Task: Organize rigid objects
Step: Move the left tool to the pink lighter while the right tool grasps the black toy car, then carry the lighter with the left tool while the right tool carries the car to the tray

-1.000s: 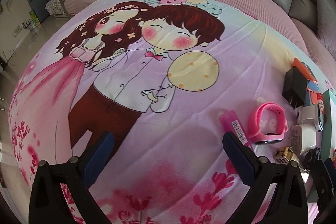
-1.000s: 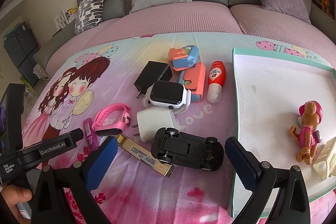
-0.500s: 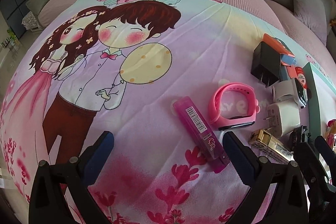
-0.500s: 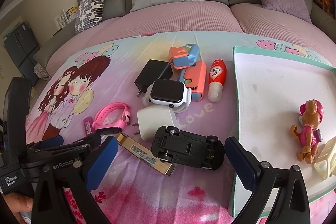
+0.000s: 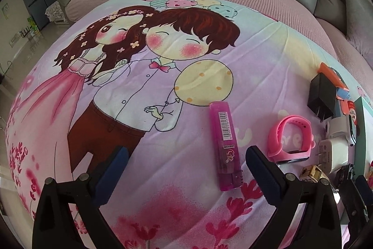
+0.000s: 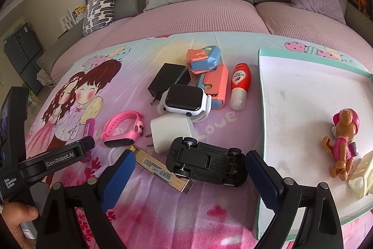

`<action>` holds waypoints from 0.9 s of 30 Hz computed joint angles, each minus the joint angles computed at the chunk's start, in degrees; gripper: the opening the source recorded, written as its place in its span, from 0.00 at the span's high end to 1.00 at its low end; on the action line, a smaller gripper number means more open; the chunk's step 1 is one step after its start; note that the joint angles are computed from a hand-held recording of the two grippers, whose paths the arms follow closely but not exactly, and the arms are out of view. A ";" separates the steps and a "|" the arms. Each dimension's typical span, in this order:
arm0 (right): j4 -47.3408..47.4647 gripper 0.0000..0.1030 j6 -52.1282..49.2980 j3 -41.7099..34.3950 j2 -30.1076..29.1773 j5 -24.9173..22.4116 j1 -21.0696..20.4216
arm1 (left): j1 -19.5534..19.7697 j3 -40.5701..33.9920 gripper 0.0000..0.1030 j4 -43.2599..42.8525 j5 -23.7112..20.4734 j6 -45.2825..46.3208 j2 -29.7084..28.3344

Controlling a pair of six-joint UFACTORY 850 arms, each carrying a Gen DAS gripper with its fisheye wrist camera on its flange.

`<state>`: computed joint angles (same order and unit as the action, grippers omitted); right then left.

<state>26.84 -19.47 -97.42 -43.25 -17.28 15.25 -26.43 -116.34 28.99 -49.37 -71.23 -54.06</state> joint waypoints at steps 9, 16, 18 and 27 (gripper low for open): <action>-24.25 0.19 19.46 -1.08 -0.89 0.77 1.83 | -0.46 -1.62 0.51 0.72 1.93 3.11 -1.01; -15.62 0.41 14.26 -0.96 -0.94 0.48 0.60 | -0.30 -0.34 0.75 0.54 3.83 3.02 -0.17; -13.07 0.54 11.83 -0.21 -0.34 1.77 0.58 | -0.21 0.44 0.80 0.70 4.56 2.32 0.31; -2.02 0.61 4.52 1.68 1.42 4.33 -0.54 | 0.14 3.75 0.80 0.71 9.82 0.55 2.55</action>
<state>24.82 -14.96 -95.74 -41.82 -12.95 14.71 -26.29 -112.59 29.69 -39.55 -70.68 -51.52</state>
